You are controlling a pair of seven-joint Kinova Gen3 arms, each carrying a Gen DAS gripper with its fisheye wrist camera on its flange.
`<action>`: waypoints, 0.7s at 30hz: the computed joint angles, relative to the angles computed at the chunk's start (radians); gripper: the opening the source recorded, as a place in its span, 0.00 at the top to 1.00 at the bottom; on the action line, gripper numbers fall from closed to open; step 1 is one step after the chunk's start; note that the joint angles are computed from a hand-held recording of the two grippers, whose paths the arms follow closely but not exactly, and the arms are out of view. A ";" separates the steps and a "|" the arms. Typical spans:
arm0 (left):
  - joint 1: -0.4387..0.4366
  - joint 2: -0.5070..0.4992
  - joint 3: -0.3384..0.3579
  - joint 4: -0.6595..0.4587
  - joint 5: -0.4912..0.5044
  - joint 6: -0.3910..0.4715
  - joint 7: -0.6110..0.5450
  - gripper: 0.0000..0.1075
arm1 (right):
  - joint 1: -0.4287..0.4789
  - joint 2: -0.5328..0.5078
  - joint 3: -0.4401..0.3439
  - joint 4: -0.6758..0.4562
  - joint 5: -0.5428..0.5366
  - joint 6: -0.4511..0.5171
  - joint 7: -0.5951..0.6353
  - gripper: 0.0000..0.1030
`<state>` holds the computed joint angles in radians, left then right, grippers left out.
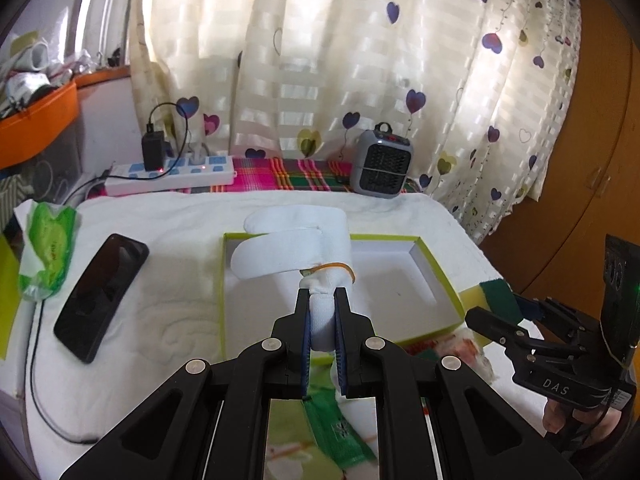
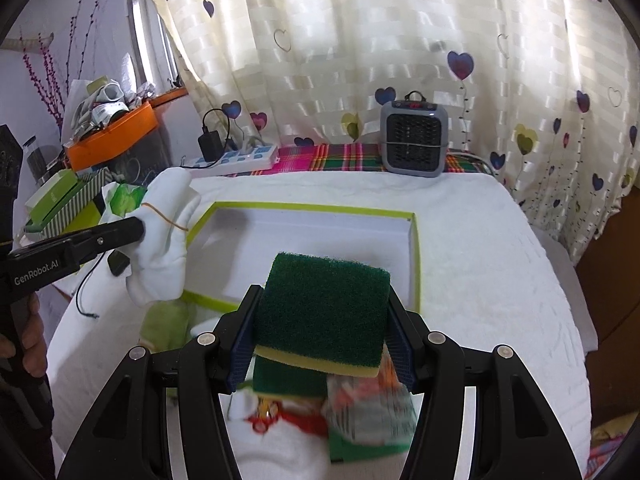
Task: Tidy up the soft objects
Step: 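Carry the gloves into the green box with the left gripper while the right carries the sponge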
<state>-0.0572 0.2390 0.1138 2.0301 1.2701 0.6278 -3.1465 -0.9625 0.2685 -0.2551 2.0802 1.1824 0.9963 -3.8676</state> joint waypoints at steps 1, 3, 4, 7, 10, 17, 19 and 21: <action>0.010 0.013 0.001 -0.016 -0.010 -0.013 0.020 0.91 | 0.013 0.000 0.006 -0.001 0.004 -0.016 0.007 0.44; 0.023 0.041 0.009 -0.051 -0.042 -0.027 0.058 0.91 | 0.041 0.006 0.019 -0.009 0.007 -0.041 0.035 0.44; 0.027 0.056 0.016 -0.068 -0.053 -0.038 0.074 0.91 | 0.049 0.008 0.025 -0.012 0.009 -0.048 0.043 0.44; 0.036 0.097 0.035 -0.118 -0.107 -0.069 0.145 0.91 | 0.089 0.019 0.046 -0.024 0.003 -0.080 0.081 0.44; 0.043 0.138 0.057 -0.163 -0.168 -0.104 0.209 0.91 | 0.125 0.029 0.067 -0.033 -0.005 -0.118 0.114 0.44; 0.063 0.218 0.089 -0.240 -0.320 -0.148 0.355 0.91 | 0.184 0.066 0.111 -0.058 -0.035 -0.193 0.194 0.44; 0.074 0.239 0.092 -0.259 -0.369 -0.153 0.402 0.91 | 0.200 0.084 0.125 -0.071 -0.050 -0.216 0.226 0.44; 0.075 0.259 0.103 -0.274 -0.406 -0.157 0.434 0.91 | 0.213 0.096 0.140 -0.082 -0.066 -0.240 0.260 0.44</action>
<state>0.0178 0.4977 0.2172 1.7563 0.8637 0.4708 -2.7126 -0.7498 0.3646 -0.1151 1.9982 1.1167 0.7565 -3.6077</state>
